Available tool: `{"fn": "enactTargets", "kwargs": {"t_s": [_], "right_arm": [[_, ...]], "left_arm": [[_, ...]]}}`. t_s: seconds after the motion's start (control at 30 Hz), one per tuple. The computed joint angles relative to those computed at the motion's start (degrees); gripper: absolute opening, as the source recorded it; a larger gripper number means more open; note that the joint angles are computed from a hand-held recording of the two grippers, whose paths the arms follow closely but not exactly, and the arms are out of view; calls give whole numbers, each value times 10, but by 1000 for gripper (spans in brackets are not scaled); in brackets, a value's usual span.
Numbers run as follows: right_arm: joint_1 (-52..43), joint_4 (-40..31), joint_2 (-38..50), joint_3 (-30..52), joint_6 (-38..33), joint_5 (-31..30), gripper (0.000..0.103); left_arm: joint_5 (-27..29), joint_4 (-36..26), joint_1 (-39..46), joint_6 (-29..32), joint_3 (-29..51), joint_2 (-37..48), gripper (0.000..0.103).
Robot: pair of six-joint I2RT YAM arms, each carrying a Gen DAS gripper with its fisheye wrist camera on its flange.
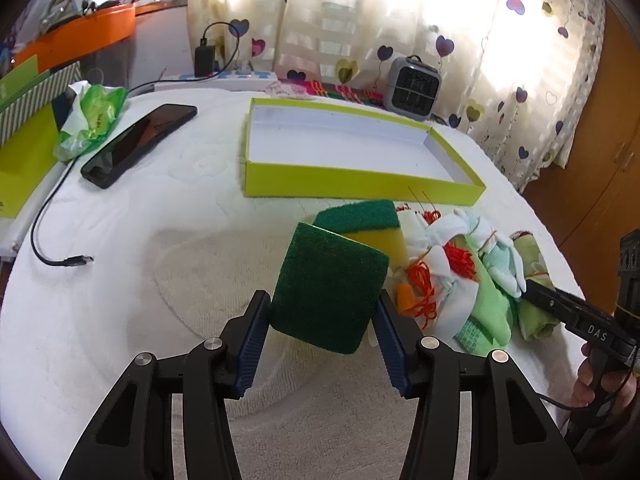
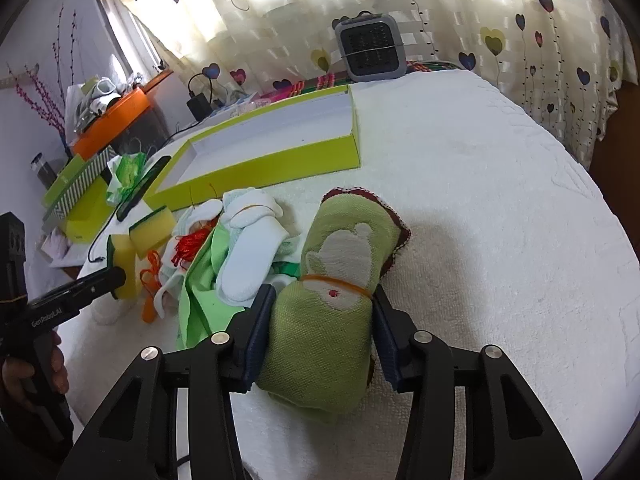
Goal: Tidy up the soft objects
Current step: 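Grasp the green sponge with the left tool while the right tool grasps the rolled green towel, then place the sponge in the green box lid with the left tool while the right tool places the towel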
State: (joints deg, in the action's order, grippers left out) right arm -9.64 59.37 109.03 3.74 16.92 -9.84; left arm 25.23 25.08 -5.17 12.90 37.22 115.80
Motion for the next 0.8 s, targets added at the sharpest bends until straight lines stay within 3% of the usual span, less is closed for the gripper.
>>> {"fn": "enactTargets", "kwargs": {"t_s": [0.23, 0.57, 0.8], "right_arm": [[-3, -16, -52, -15, 0, 10, 39], [6, -205, -234, 35, -33, 42, 39], [0, -271, -216, 116, -66, 30, 39]], "left_arm": [[16, -18, 16, 7, 5, -22, 50], [25, -63, 17, 4, 59, -43, 50], [20, -128, 5, -14, 161, -9, 50]]}}
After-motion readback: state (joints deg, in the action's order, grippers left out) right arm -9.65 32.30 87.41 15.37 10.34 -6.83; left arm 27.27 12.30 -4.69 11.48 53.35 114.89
